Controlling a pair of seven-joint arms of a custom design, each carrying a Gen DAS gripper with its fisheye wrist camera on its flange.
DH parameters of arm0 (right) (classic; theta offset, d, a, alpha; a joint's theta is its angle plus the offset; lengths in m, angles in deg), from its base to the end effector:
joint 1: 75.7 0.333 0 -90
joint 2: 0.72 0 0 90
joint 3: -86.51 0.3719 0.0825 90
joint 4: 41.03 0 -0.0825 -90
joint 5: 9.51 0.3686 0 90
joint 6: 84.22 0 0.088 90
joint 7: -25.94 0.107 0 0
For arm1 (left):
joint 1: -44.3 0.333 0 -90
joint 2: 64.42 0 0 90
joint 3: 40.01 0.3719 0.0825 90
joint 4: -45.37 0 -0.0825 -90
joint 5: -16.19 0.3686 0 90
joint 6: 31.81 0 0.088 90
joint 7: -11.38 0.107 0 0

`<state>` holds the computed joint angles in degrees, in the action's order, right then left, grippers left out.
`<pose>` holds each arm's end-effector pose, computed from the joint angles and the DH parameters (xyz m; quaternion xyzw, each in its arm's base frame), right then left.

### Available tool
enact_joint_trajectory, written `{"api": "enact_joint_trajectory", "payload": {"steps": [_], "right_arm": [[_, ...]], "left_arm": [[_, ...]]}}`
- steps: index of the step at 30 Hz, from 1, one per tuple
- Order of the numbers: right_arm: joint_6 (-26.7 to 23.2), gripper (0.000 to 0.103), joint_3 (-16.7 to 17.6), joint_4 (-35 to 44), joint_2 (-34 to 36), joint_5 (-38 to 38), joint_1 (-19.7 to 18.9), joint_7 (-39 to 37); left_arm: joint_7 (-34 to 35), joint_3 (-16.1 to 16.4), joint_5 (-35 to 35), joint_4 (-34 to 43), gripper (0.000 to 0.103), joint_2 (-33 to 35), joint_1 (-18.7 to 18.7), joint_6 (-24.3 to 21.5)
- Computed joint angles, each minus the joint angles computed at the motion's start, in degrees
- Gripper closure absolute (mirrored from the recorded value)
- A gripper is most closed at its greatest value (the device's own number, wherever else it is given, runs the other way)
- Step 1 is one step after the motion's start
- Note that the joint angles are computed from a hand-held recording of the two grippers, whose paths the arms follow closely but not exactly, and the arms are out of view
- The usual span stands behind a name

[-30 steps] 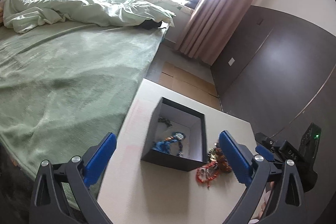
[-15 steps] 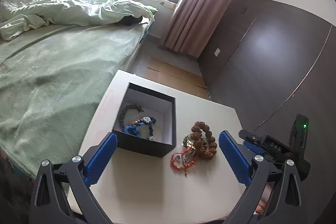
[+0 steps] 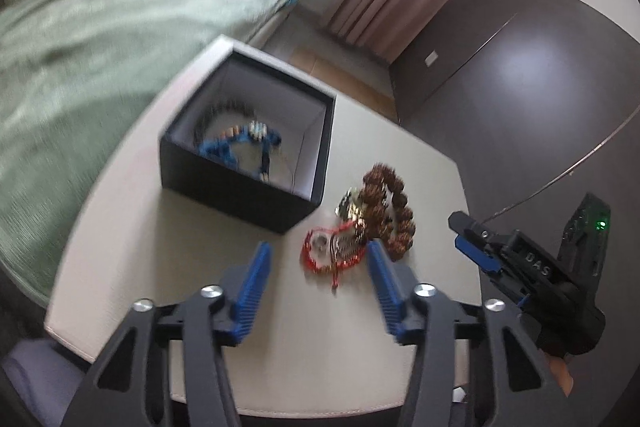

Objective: Organize jewelry
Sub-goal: 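Lower the left tool to the red string bracelet and close on it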

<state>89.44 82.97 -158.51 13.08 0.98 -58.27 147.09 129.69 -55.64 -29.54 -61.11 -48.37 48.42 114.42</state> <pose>0.6204 0.1425 0.4731 -0.4883 0.7938 -0.1049 0.3470 0.6492 -0.1043 0.4782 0.6320 -0.6850 0.3604 0.0372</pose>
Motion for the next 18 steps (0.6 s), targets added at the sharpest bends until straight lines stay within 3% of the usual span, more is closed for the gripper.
{"api": "enact_joint_trajectory", "payload": {"steps": [6, 11, 18], "right_arm": [[0.2, 0.048, 1.7, -0.1, 0.1, 2.9, -1.6, -1.8], [-0.2, 0.048, 2.0, 0.3, 0.4, 4.2, -2.0, -2.7], [0.1, 0.048, 3.8, -0.3, 0.1, 8.1, -3.8, -5.1]], "left_arm": [[-5.8, 0.0, 3.8, 1.5, 0.064, 2.8, -0.9, -2.3], [-9.6, -0.4, 7.2, 1.7, 0.066, 3.6, -1.8, -0.9], [-17.7, 0.4, 17.1, 2.4, 0.068, 4.8, -4.2, 2.3]]}}
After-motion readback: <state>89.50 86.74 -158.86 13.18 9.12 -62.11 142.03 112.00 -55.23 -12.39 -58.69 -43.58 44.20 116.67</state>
